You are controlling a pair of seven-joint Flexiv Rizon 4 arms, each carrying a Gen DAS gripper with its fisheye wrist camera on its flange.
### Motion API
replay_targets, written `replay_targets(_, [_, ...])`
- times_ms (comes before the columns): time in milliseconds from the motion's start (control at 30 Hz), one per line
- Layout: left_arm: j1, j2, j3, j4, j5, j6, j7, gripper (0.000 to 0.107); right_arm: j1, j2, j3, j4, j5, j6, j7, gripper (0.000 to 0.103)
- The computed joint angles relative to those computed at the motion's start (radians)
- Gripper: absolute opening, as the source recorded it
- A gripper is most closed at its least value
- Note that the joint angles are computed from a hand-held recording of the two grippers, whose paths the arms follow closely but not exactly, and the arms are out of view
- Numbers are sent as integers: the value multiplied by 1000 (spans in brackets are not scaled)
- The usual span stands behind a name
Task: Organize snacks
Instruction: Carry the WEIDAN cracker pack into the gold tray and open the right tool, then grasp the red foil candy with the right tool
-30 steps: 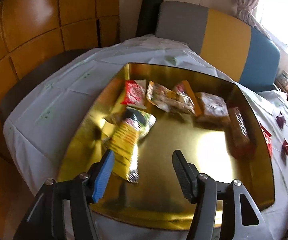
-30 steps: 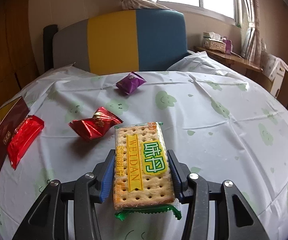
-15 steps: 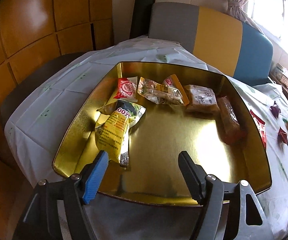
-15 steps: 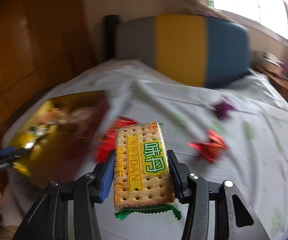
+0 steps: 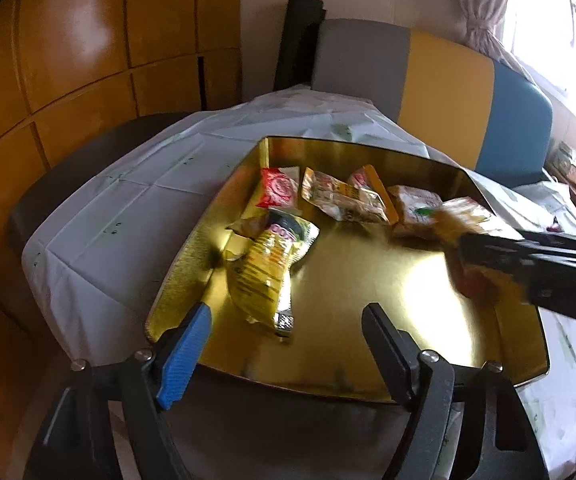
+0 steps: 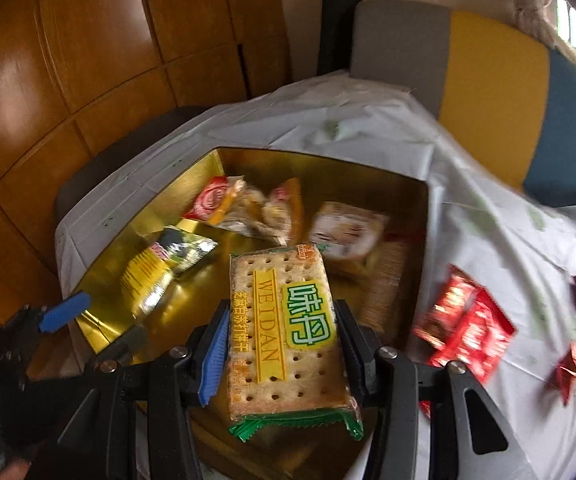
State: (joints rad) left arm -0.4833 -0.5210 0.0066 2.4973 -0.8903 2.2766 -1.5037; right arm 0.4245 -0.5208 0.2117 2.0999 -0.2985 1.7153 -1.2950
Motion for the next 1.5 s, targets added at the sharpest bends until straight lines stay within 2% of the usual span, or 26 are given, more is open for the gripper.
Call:
replay_targets(100, [-3, 1, 6, 5, -17, 11, -7, 78, 25, -33, 1, -58, -4, -71, 21, 50])
replay_targets(233, [-6, 2, 7, 6, -65, 10, 8, 78, 18, -80, 35, -131, 7, -137, 37, 50])
replay_targets(433, [25, 10, 0, 23, -30, 4, -38, 78, -16, -139, 101, -224, 50, -237, 38, 50])
replay_targets(600, [27, 11, 3, 26, -27, 8, -47, 78, -36, -175, 148, -269, 100, -266, 21, 51])
replay_targets(700, [22, 10, 4, 26, -32, 12, -46, 78, -55, -179, 176, -269, 131, -254, -4, 52])
replay_targets(800, [23, 10, 3, 27, -25, 22, -54, 78, -47, -155, 161, -236, 139, -206, -16, 57])
replay_targets(933, [23, 11, -2, 26, -19, 19, -55, 78, -54, -109, 150, -169, 129, -121, -37, 57])
replay_targets(1200, [-3, 14, -5, 18, -31, 4, -31, 78, -35, -19, 59, -38, 100, 11, 10, 57])
replay_targets(1333, [-4, 17, -11, 15, -22, -4, -34, 78, -5, 13, -18, 22, 105, 80, 40, 57])
replay_targets(1400, [-13, 18, -10, 11, -28, -6, -25, 78, 17, 29, -62, 53, 116, 115, 48, 57])
replay_targets(1500, [-28, 18, -14, 6, -35, -4, -16, 78, 110, 53, -190, 105, 184, 174, 46, 57])
